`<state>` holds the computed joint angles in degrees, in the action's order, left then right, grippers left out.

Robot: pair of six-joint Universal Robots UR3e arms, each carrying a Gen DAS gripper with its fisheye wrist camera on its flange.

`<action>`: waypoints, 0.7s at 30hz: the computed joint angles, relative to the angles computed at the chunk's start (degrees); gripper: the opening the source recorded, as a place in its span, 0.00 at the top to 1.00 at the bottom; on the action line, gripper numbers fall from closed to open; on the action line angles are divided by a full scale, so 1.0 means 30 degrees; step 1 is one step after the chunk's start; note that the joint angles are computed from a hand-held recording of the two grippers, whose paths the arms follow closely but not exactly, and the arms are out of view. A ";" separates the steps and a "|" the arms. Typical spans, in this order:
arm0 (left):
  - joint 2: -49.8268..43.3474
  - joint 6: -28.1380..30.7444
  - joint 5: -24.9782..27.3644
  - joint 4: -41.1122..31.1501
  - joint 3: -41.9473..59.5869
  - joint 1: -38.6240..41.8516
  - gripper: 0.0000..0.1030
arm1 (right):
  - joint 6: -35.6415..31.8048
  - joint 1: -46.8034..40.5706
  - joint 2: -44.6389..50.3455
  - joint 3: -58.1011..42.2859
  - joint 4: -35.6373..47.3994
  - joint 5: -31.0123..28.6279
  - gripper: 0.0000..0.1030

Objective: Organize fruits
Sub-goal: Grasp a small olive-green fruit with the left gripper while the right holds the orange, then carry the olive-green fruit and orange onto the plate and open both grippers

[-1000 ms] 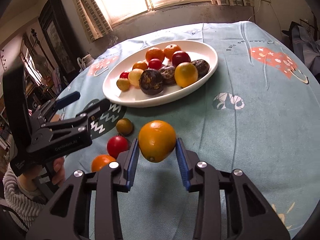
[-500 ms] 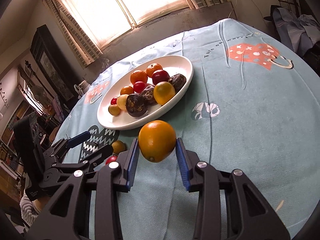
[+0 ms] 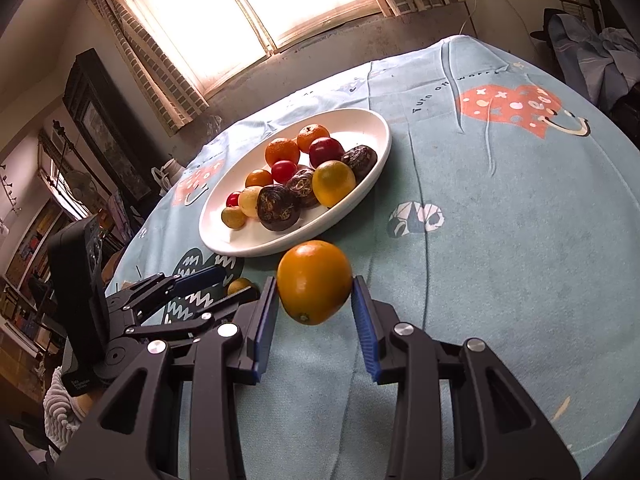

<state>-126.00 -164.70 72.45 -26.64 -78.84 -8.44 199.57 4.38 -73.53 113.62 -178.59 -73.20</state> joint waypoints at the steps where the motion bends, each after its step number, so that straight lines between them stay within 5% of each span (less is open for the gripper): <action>1: -0.0251 -0.0251 -0.0404 -0.0772 0.0659 0.0197 0.41 | 0.0015 -0.0018 0.0031 -0.0032 0.0035 0.0016 0.64; 5: -0.1217 -0.0804 -0.2037 -0.4450 0.3152 0.0932 0.56 | 0.0045 -0.0046 0.0060 -0.0048 0.0095 0.0083 0.64; 10: -0.1425 -0.0463 -0.1012 -0.5661 0.4091 0.0491 0.57 | 0.0126 -0.0067 0.0134 -0.0167 0.0339 0.0161 0.64; 13: -0.1222 -0.0231 -0.0608 -0.6058 0.4103 0.0285 0.71 | 0.0181 -0.0105 0.0155 -0.0174 0.0341 0.0189 0.64; 21: -0.0080 0.0207 0.0607 -0.2663 0.1245 -0.0433 0.73 | 0.0272 -0.0167 0.0146 -0.0127 0.0271 0.0283 0.64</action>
<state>-126.24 -164.08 74.27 -34.63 -75.10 -9.74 200.39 3.87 -73.09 113.24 -177.77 -72.35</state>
